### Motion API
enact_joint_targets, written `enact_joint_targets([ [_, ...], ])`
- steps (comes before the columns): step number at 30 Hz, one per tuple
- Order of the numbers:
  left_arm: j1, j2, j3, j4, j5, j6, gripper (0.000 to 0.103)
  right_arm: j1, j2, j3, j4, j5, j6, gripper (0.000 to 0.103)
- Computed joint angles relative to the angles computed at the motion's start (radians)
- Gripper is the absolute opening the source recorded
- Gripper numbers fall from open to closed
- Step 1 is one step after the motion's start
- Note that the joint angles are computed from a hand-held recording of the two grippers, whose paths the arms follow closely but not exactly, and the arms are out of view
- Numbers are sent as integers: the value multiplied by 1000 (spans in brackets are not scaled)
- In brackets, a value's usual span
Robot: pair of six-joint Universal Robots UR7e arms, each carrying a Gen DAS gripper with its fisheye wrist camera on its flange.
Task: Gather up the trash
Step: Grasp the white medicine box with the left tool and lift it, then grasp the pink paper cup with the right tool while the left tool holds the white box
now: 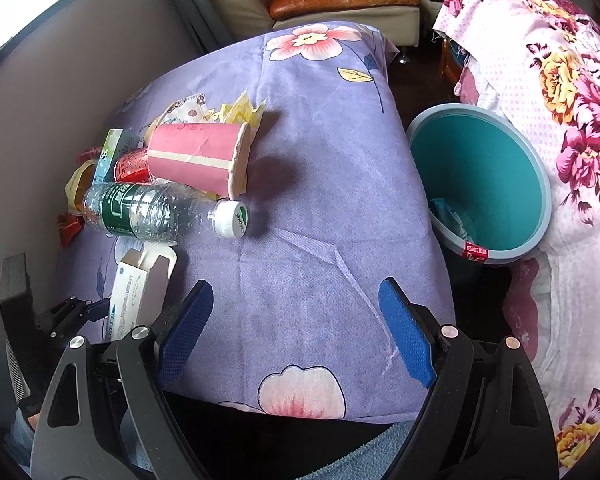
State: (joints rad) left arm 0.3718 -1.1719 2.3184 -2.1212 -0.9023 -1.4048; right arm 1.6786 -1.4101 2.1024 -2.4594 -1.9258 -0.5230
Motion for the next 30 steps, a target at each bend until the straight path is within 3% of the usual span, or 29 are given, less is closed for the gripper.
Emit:
enact_joint_targets([
  [9, -71, -163, -6, 177, 106, -145, 66, 56, 76, -29, -33, -31, -48, 81],
  [15, -15, -260, -10, 266, 202, -209, 66, 113, 171, -58, -82, -70, -131, 81],
  [22, 33, -326, -5, 276, 235, -195, 66, 167, 270, -112, -113, -101, -218, 81],
  [30, 99, -346, 3, 181, 256, -107, 66, 201, 381, -183, -111, -184, -274, 81],
])
